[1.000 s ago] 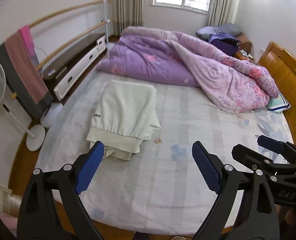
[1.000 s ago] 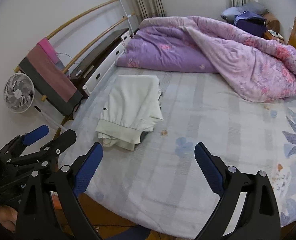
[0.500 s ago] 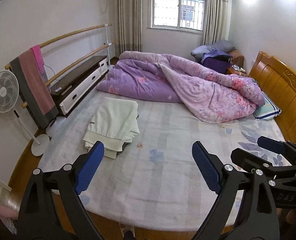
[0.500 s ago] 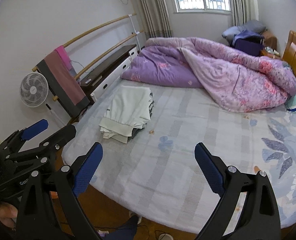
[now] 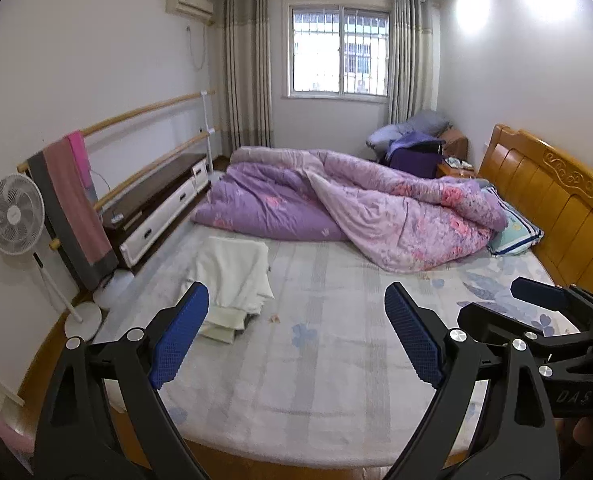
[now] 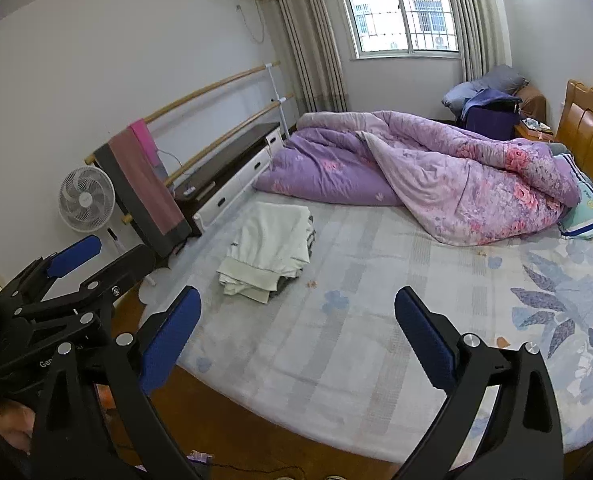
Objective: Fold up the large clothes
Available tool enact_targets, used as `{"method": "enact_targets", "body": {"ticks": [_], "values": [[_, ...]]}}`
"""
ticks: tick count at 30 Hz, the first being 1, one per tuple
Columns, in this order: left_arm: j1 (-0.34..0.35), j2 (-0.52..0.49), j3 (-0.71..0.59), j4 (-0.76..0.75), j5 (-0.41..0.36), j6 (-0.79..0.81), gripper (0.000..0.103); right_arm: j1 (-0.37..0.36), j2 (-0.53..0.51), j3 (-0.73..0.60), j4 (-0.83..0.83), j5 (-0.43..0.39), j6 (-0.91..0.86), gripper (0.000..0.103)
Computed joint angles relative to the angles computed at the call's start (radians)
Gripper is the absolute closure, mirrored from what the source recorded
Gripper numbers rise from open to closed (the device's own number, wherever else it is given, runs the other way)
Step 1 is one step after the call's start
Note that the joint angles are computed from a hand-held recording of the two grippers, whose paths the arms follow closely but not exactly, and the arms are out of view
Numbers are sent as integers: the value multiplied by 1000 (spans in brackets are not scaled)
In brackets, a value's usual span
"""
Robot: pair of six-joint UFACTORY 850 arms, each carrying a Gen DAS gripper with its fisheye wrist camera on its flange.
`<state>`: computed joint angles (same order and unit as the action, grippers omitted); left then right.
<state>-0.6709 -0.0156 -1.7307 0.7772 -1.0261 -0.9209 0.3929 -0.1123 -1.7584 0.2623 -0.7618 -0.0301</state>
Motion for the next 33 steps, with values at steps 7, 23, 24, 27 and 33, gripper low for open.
{"method": "enact_targets", "body": {"ticks": [7,23,24,27,33], "values": [[-9,70,42,28,0,28,13,66,45,33,-95,41,139,8],[-13,152,109,31,42,22,13,157,64,32,-314,31,343,8],[-12,152,108,30,43,23,13,158,63,31,-317,31,346,8],[-12,149,104,29,42,22,13,163,65,35,-328,32,355,8],[-16,141,96,31,32,13,13,166,65,38,-333,29,362,8]]}}
